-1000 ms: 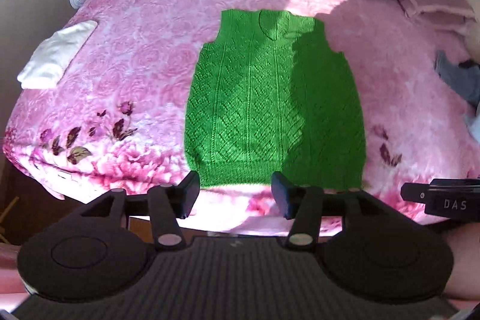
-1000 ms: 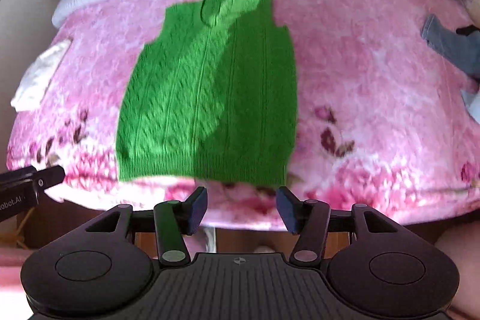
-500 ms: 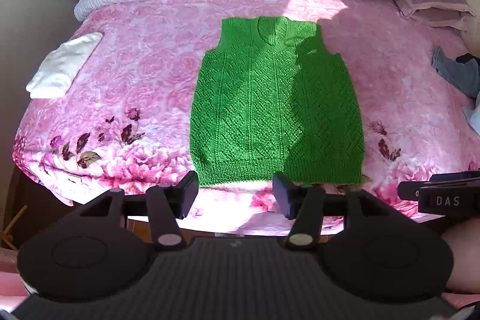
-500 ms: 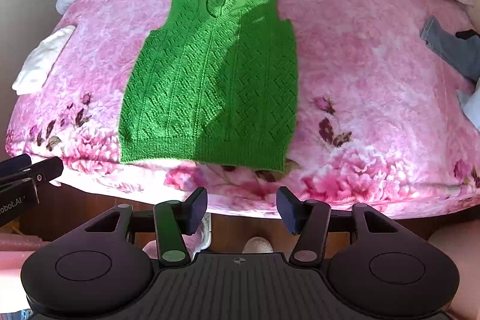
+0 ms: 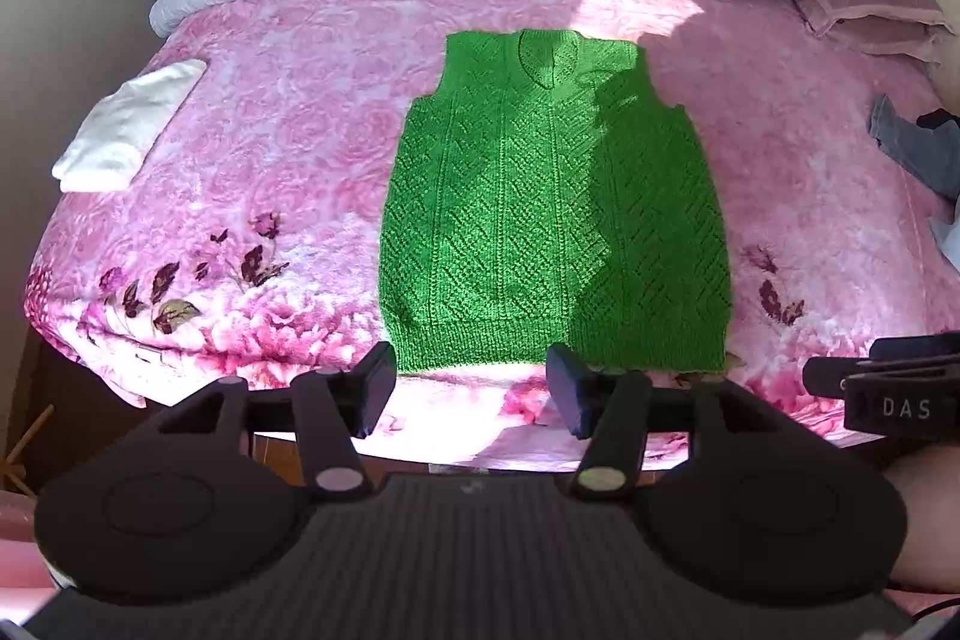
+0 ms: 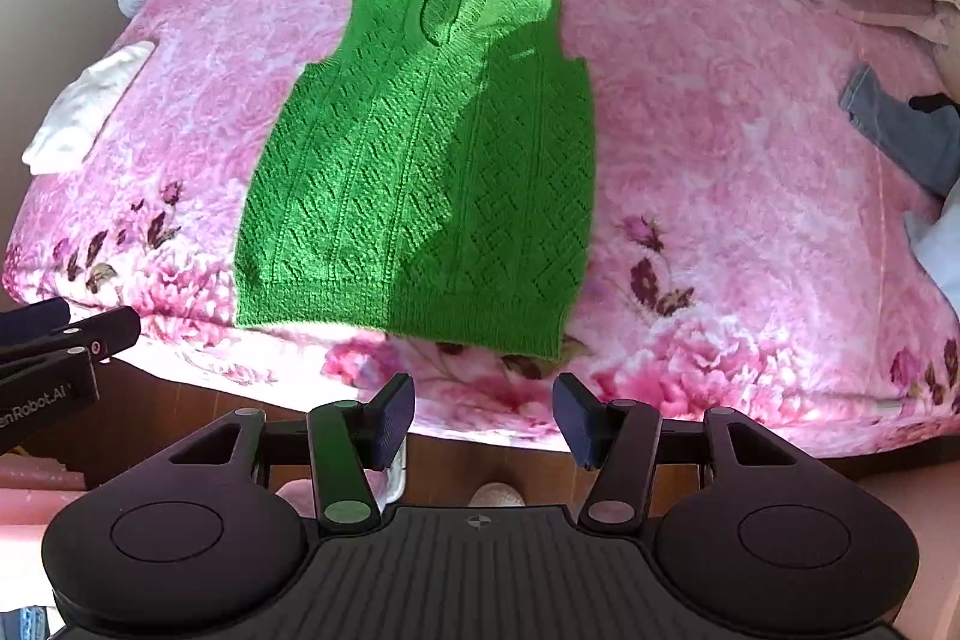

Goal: Fold clothes
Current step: 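Hold both tools open above the flat green vest, then approach its hem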

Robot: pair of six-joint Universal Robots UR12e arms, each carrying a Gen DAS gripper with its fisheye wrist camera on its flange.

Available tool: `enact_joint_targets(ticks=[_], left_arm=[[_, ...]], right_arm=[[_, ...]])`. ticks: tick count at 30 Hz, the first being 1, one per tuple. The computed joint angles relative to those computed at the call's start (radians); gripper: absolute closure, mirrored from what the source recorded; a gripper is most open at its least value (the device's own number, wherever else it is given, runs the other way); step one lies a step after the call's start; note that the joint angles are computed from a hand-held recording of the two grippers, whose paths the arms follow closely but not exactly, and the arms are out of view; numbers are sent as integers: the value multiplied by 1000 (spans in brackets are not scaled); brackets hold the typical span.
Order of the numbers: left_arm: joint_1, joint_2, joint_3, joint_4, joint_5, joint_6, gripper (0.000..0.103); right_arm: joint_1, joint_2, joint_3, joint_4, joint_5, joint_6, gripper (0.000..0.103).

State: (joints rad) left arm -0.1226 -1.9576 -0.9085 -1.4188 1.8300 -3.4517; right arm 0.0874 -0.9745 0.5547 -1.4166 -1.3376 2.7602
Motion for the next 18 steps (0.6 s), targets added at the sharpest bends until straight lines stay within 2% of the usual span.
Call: enact_joint_targets(ticks=[18], left_arm=[[-3, -26, 37, -46, 11, -25, 51]], right_arm=[[-2, 47, -75, 58, 13, -19, 48]])
